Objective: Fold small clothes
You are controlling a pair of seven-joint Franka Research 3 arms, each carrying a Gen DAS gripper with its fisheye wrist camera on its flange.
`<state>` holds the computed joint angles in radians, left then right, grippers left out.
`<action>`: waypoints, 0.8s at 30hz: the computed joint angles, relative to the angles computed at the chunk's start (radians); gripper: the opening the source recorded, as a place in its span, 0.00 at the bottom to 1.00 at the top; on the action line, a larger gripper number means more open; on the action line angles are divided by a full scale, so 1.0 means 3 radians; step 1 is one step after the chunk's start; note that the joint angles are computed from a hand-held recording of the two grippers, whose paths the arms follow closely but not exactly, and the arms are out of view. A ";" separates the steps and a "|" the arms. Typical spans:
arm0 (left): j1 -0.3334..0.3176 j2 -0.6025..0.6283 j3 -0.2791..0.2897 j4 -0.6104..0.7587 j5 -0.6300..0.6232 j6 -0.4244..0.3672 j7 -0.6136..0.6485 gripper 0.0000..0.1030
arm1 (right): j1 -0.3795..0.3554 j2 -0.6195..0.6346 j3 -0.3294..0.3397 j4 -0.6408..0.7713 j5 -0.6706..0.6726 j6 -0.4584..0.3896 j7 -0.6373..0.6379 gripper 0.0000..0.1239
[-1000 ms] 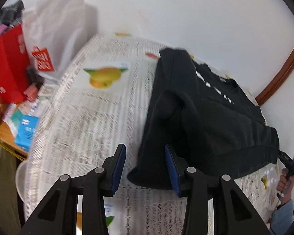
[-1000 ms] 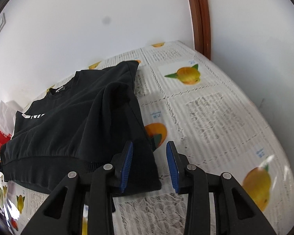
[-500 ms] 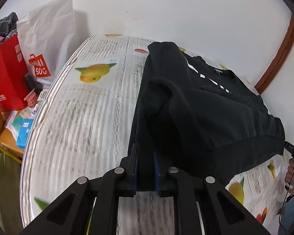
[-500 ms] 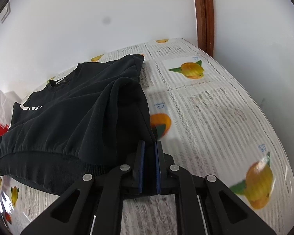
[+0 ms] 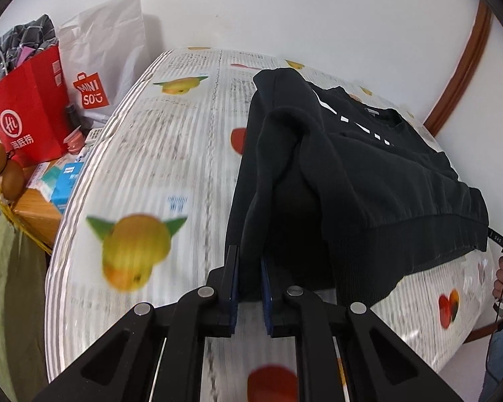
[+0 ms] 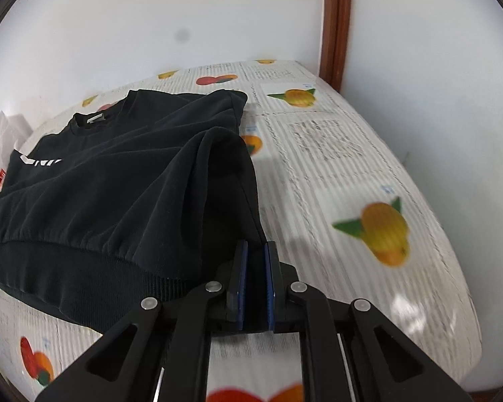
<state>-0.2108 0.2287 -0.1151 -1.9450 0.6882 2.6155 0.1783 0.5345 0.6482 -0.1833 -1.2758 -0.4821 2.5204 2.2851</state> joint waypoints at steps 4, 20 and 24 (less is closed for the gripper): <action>-0.0045 -0.0096 -0.0011 -0.0066 0.0076 -0.0086 -0.0081 0.12 | 0.0133 -0.0272 -0.0084 -0.0325 -0.0222 -0.0019 0.0266 0.17; -0.0046 -0.0141 -0.0162 -0.0148 0.0311 0.0337 -0.0138 0.19 | 0.0067 -0.0246 0.0339 -0.0686 0.0327 0.0630 -0.0398 0.09; -0.0096 -0.0059 -0.0149 -0.0123 0.0164 0.0482 0.0080 0.18 | 0.0222 -0.0162 0.0158 -0.0602 0.0323 0.0680 -0.0325 0.09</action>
